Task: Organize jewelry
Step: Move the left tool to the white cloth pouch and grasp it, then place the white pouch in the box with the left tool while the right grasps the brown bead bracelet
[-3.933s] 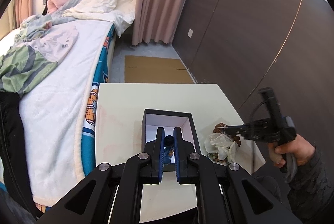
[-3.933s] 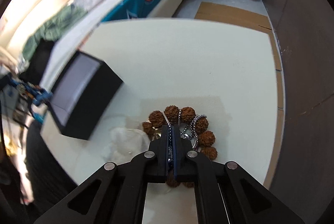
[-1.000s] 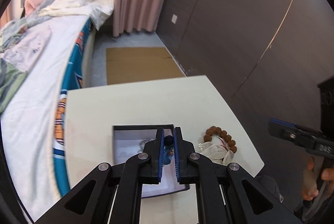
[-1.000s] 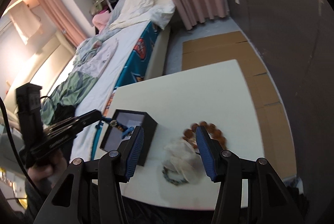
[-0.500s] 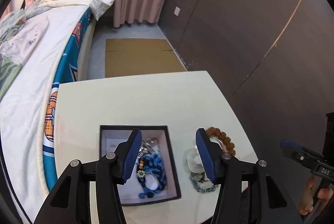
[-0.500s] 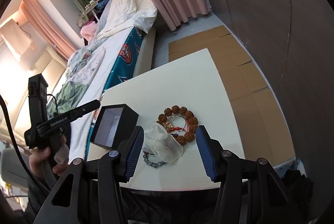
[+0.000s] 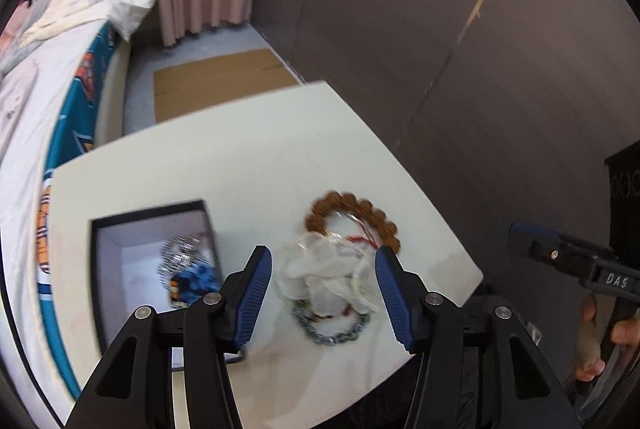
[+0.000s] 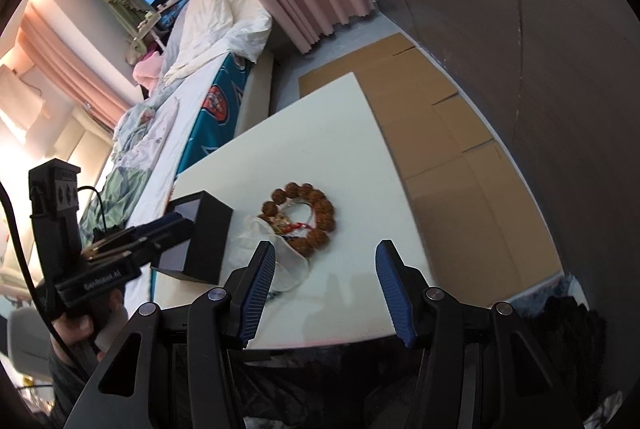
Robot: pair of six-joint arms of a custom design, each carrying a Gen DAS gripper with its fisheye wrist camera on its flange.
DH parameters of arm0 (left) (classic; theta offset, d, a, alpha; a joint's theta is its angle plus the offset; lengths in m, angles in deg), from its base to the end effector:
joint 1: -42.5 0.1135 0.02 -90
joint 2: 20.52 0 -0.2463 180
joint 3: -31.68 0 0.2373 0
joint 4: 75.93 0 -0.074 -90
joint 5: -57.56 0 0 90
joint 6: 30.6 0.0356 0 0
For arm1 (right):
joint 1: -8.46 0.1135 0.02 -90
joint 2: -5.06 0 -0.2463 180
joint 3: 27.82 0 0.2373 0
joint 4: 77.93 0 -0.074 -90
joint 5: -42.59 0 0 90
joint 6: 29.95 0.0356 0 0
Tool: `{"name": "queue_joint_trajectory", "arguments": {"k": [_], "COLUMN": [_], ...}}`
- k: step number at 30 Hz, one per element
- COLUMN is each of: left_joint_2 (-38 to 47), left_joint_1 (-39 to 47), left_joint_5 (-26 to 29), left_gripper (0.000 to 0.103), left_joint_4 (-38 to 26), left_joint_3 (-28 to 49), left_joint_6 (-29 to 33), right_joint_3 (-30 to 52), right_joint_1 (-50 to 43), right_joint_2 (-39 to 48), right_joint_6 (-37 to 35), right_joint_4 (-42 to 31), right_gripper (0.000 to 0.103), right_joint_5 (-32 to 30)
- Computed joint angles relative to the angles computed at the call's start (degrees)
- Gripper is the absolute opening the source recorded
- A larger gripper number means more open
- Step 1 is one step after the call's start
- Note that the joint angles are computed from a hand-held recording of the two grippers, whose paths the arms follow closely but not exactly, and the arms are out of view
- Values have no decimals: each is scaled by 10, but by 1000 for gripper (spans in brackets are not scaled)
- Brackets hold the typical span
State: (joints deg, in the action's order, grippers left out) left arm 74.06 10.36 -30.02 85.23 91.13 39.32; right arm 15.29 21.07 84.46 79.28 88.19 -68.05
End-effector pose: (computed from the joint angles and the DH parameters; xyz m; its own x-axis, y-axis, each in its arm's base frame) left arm 0.2517 -0.1599 0.1339 -0.8329 0.1182 -0.5407 0.2839 0.9299 -0.2340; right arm 0.2263 0.0635 0.1327 -0.8475 0.1263 -0.5156 -0.1541 0.8710 0.4666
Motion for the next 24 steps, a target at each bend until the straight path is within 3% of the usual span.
{"name": "queue_joint_trajectory", "arguments": {"k": [12, 14, 15, 18, 24], "left_joint_2": [168, 181, 180, 152, 47], "left_joint_1": [-56, -53, -49, -40, -6], "left_joint_5": [-52, -55, -49, -50, -43], "left_gripper": [55, 34, 8, 1, 1], "left_joint_4": [-45, -49, -51, -37, -34], "left_joint_3": [125, 134, 133, 106, 46], "left_joint_6": [40, 40, 38, 33, 35], "right_joint_3": [-24, -21, -18, -10, 30], "right_joint_1": [-43, -46, -44, -40, -5], "right_joint_2": [0, 5, 7, 25, 110], "right_joint_6": [-15, -18, -17, -16, 3], "right_joint_4": [-5, -6, -6, 6, 42], "right_gripper": [54, 54, 54, 54, 54], "right_joint_5": [-22, -27, -27, -27, -34]}}
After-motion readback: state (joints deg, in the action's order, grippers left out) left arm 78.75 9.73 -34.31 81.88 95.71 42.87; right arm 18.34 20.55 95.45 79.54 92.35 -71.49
